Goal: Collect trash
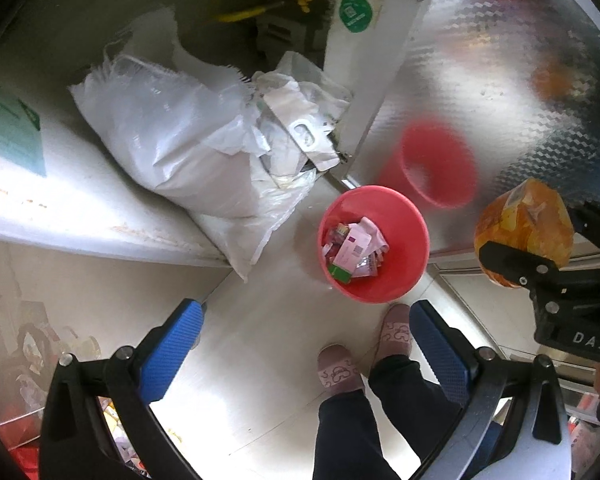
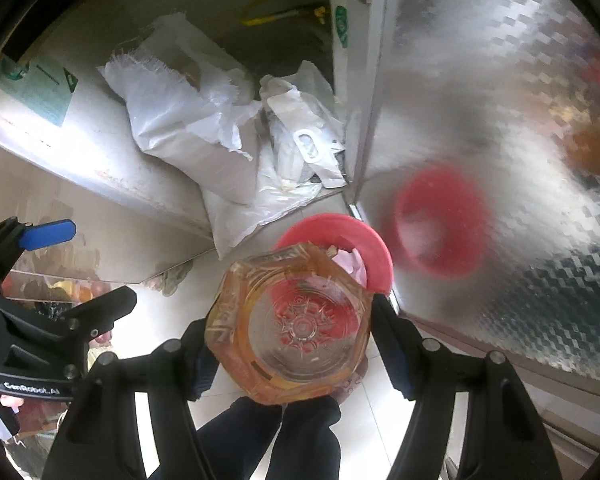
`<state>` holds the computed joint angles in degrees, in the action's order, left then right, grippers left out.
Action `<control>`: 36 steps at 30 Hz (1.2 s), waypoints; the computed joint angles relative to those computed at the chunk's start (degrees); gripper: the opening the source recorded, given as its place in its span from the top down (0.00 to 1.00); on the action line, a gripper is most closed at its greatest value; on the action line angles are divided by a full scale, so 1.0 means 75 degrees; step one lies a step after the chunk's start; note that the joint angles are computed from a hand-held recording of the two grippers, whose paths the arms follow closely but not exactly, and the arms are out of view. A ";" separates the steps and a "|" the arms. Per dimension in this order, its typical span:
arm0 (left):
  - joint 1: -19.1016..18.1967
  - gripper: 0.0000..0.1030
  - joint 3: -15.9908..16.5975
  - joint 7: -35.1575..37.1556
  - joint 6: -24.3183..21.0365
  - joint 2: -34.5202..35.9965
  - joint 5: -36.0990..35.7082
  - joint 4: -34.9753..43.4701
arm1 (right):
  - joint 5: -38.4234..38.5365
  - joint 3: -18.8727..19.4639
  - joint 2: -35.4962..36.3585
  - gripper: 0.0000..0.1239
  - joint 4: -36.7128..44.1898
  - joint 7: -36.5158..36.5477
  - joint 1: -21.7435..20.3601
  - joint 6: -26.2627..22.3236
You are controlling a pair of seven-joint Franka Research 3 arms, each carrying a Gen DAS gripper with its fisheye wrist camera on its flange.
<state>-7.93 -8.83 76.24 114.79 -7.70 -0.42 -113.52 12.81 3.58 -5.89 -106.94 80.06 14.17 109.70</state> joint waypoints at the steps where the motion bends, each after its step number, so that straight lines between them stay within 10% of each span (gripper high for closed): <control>1: 0.0011 0.00 0.0005 -0.0014 -0.0003 -0.0031 0.0025 -0.0042 | -0.0003 -0.0004 -0.0001 0.34 0.0011 -0.0049 0.0001 -0.0030; 4: 0.0025 0.00 0.0013 -0.0039 -0.0067 -0.0140 0.0089 -0.0122 | 0.0012 0.0001 -0.0073 0.19 -0.0008 -0.0117 0.0008 0.0017; 18: 0.0092 0.00 0.0178 -0.0505 -0.0987 -0.1276 0.0092 0.0333 | -0.0195 0.0066 -0.0380 0.17 0.1188 0.0044 0.0043 -0.0989; 36: 0.0119 0.00 -0.0049 -0.0284 -0.2157 -0.0536 0.1042 0.4589 | -0.0372 0.0050 0.0415 0.17 0.5683 0.0730 0.0049 -0.2512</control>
